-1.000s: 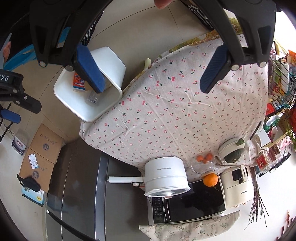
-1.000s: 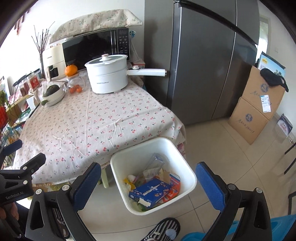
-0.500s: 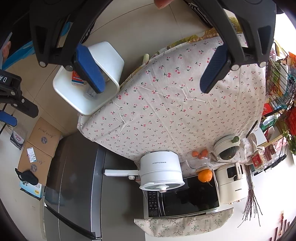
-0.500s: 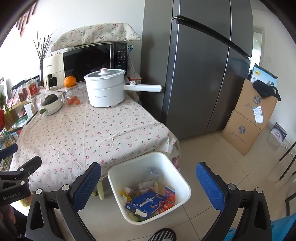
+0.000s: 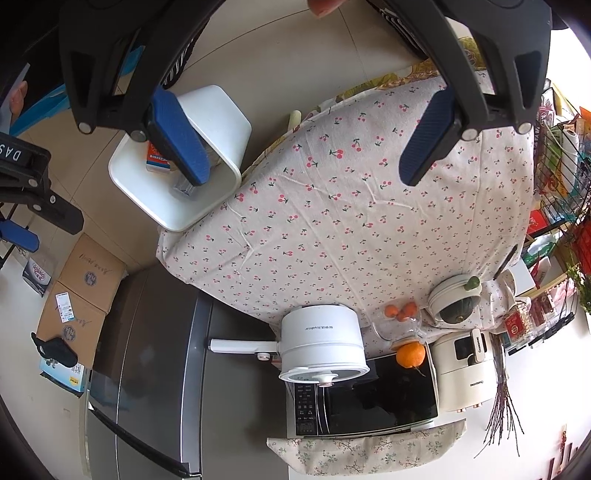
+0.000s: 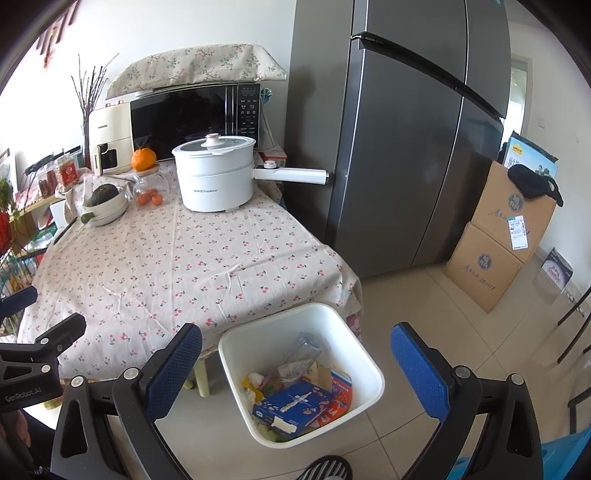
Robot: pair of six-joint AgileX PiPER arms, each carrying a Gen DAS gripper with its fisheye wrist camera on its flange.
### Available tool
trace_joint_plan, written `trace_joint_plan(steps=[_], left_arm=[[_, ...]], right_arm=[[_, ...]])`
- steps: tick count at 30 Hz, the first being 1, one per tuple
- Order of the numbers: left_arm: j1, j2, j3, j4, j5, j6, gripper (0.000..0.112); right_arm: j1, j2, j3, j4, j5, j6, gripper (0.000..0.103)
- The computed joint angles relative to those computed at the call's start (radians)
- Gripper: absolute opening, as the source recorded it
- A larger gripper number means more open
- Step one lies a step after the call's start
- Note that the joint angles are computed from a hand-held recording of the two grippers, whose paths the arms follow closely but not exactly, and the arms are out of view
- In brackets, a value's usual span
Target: Collect trash
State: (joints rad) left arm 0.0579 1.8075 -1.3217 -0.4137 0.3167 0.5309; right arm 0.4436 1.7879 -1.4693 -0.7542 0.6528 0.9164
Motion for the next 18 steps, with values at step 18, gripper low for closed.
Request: trace_joint_plan(steps=[18], left_arm=[[-0.001,-0.002,0.000,0.006,0.003,-0.011,0.102]], right_arm=[[0.001,0.002,-0.002,-0.004,0.004,0.001,0.103]])
